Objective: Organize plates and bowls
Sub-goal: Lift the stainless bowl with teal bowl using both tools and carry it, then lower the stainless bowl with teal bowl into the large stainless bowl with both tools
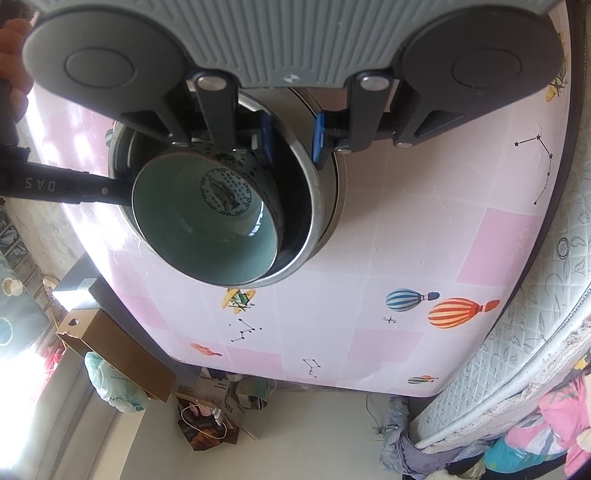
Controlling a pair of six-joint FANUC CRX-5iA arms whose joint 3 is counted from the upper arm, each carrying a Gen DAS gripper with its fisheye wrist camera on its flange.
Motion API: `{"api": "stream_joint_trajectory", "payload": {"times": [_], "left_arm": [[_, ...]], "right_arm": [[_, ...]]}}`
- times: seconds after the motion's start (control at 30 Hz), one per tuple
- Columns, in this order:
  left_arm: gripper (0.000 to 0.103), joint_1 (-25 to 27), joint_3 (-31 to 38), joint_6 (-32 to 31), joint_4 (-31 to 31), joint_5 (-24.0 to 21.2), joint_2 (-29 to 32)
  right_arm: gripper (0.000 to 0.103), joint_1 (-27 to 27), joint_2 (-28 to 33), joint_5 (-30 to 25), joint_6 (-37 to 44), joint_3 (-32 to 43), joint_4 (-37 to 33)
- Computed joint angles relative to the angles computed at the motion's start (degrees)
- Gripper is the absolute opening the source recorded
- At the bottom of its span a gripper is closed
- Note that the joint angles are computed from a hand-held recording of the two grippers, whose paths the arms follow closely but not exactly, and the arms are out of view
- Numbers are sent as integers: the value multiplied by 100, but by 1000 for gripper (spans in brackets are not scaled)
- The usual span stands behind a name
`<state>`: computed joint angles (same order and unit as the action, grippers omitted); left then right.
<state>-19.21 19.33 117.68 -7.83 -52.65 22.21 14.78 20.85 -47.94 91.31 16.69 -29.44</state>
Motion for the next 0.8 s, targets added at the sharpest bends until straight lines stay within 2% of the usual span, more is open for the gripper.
{"api": "stream_joint_trajectory", "payload": {"times": [0.63,0.8], "left_arm": [[23,4,-260,-118,204,165,-135],[27,88,-535,-357,481,422,-290]], "right_arm": [[15,13,-29,-59,240,-46,11],[17,-53,-23,-153,261,4,-85]]}}
